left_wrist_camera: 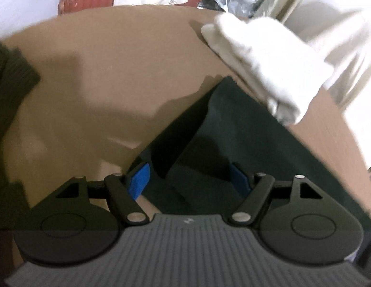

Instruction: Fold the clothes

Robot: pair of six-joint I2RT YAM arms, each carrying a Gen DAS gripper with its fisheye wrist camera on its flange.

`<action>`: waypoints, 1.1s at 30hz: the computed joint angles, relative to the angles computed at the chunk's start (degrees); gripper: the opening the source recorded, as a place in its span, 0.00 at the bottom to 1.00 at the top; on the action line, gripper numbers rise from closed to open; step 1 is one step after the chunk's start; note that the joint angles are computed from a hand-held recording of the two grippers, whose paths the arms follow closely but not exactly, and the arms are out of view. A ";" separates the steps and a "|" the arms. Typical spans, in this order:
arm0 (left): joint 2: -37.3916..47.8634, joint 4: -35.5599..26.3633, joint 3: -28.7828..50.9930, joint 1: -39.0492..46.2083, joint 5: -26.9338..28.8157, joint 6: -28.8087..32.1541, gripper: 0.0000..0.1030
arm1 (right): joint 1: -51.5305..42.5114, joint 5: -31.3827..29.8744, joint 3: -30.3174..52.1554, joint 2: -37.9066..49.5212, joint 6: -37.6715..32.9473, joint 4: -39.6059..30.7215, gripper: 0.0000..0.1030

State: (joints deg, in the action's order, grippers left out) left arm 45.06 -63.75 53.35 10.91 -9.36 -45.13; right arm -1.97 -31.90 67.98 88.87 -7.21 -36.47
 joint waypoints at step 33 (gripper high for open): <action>16.39 -16.72 21.38 -26.79 -28.95 -6.39 0.17 | -2.80 -1.91 -4.99 -4.19 -11.39 0.52 0.13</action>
